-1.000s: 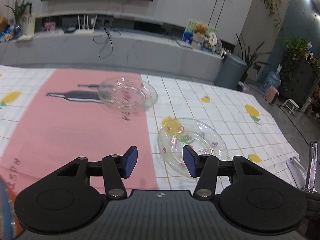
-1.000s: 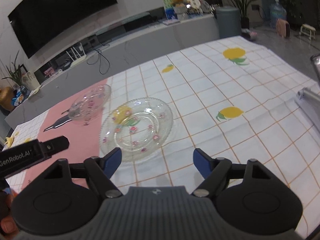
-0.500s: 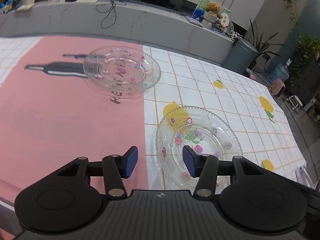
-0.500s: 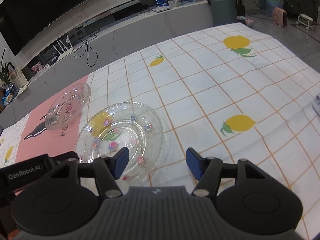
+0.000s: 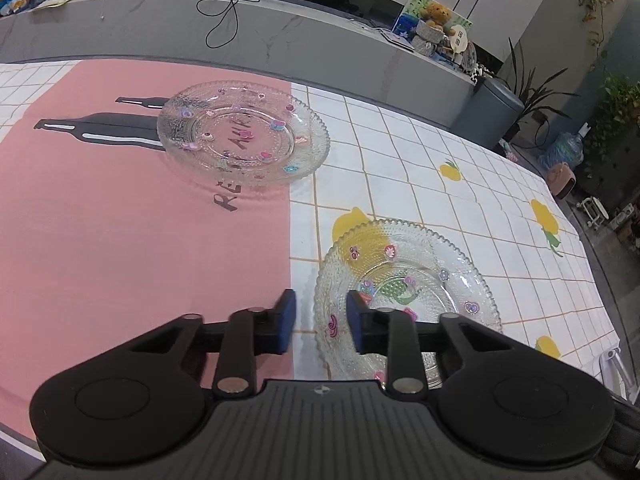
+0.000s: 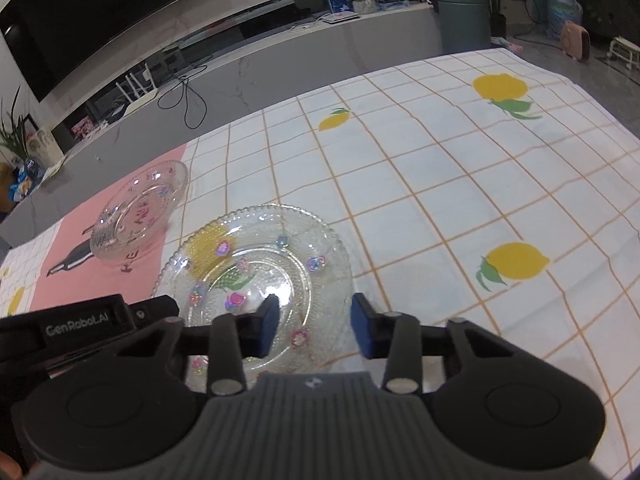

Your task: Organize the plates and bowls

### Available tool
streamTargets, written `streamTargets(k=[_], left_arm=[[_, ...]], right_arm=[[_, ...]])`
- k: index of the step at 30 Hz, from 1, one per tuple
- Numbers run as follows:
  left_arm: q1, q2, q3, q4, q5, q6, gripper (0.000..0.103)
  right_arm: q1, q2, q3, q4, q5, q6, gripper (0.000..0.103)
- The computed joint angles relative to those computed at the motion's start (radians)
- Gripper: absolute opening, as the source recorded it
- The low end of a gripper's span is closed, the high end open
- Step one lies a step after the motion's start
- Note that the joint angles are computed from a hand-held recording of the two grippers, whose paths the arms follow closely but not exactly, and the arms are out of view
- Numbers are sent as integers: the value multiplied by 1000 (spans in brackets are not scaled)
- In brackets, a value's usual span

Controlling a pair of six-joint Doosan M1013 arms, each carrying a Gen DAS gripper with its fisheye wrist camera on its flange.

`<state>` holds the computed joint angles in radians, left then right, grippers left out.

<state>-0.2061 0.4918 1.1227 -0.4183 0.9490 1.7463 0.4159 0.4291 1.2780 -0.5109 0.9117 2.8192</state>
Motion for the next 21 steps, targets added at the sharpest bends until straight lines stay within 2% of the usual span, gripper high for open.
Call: streamTargets(k=[3, 10, 15, 21], left_arm=[[4, 6, -9, -24, 21, -3, 19], [-2, 6, -24, 18, 56, -28, 18], [4, -10, -5, 18, 39, -37, 17], [10, -33, 13, 13, 33, -20, 16]], right_arm=[[6, 7, -9, -19, 23, -16, 30], [-9, -8, 6, 31, 4, 28, 24], [-12, -25, 25, 68, -21, 43, 15], [0, -38, 33, 68, -21, 54, 15]])
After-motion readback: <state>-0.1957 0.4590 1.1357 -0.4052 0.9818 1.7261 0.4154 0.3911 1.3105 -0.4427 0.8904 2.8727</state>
